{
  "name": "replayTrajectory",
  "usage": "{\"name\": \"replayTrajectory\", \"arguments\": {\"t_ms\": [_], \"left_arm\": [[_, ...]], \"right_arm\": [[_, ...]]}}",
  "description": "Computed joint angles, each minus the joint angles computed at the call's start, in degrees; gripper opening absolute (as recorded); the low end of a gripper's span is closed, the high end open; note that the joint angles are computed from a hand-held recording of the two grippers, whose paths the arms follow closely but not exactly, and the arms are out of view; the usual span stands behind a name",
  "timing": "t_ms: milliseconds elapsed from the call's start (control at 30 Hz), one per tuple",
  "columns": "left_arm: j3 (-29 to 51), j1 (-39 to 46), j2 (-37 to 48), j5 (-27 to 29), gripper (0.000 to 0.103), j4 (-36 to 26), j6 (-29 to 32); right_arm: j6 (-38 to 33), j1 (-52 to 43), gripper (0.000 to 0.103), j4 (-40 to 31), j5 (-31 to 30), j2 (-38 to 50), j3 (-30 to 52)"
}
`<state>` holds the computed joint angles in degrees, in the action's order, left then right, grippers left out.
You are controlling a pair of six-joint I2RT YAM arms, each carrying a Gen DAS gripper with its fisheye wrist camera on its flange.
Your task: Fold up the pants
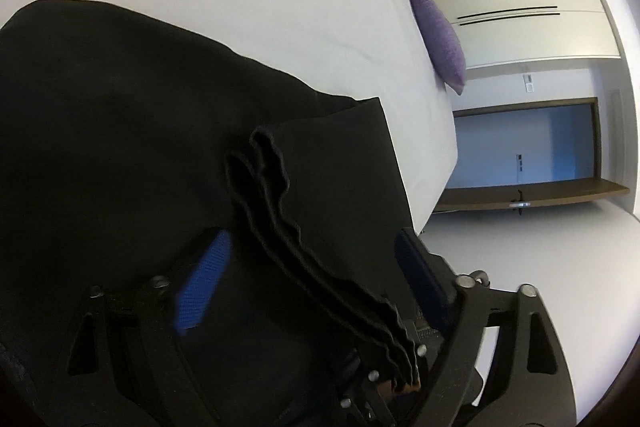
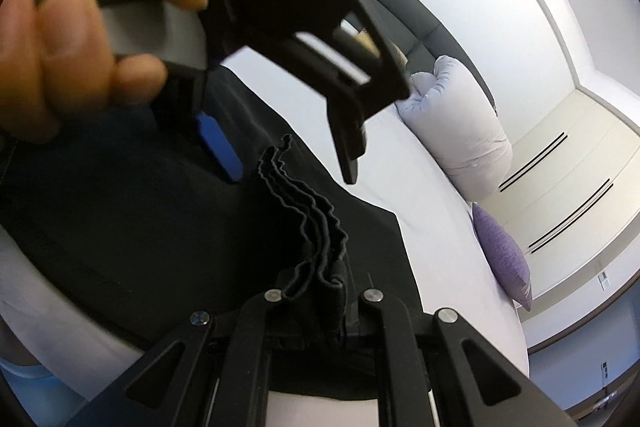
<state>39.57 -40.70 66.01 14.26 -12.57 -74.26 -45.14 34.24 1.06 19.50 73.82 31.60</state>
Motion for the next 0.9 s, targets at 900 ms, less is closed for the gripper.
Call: {"name": "replayTrajectory", "arguments": {"t_ms": [900], "left_arm": [[4.0, -0.8, -11.8, -7.9, 0.007, -28.2, 18.4]], "right_arm": [[6.4, 25.1, 0.010, -11.9, 5.8, 2.0, 3.5]]}}
